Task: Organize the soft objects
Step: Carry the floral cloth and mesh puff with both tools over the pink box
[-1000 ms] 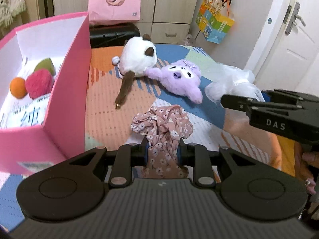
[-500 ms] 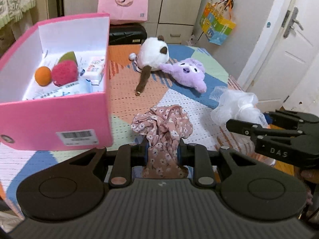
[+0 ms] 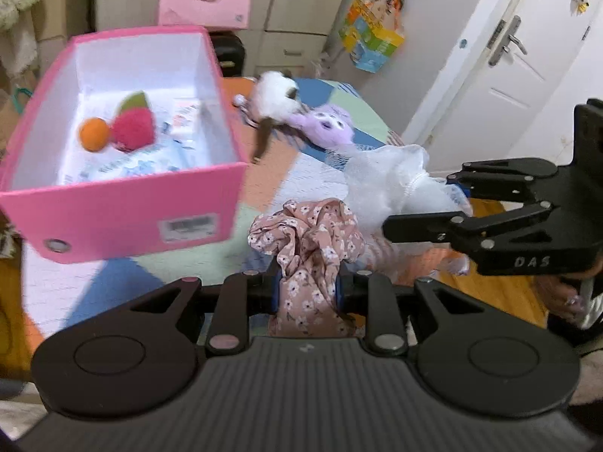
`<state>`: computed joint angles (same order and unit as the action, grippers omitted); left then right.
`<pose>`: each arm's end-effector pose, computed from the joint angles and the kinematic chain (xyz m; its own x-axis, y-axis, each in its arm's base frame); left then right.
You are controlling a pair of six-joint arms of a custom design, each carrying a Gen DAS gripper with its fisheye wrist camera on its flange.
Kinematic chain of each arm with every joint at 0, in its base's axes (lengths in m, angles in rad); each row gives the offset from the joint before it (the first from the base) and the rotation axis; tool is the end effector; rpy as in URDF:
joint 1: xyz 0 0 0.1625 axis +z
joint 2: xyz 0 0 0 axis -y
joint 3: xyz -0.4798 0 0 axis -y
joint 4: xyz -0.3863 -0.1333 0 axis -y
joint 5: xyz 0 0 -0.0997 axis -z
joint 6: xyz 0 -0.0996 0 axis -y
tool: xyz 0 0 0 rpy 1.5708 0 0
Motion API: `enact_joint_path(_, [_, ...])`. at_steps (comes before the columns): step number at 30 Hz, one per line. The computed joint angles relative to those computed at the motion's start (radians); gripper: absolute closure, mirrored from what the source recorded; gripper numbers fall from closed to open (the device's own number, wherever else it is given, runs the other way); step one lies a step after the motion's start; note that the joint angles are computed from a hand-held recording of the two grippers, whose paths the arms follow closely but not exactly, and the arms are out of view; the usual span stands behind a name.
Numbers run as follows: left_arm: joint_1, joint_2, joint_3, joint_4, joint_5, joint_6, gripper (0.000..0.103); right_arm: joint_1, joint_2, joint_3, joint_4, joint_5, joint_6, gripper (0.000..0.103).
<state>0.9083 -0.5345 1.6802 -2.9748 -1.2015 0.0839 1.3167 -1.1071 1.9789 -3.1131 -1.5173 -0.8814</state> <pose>-0.2924 -0.6500 -0.0093 -0.7394 0.5630 -0.3692 0.6590 0.7176 -0.2253 -0.0174 -0.6186 0.2800 -0.7721 -0.4460 0.4528 -0.6270 0.6512 -0.4276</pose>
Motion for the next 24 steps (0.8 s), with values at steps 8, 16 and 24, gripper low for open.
enact_joint_path(8, [0.016, -0.037, 0.015, -0.114, 0.055, 0.054, 0.079, 0.056, 0.060, -0.067, -0.002, 0.047, -0.026, 0.060])
enact_joint_path(16, [0.063, -0.026, -0.032, -0.179, 0.031, 0.071, 0.080, 0.076, 0.128, -0.159, 0.056, 0.112, 0.049, 0.059])
enact_joint_path(24, [0.080, 0.035, -0.163, -0.204, 0.079, 0.131, 0.080, 0.115, 0.220, -0.292, 0.042, 0.083, 0.056, 0.059])
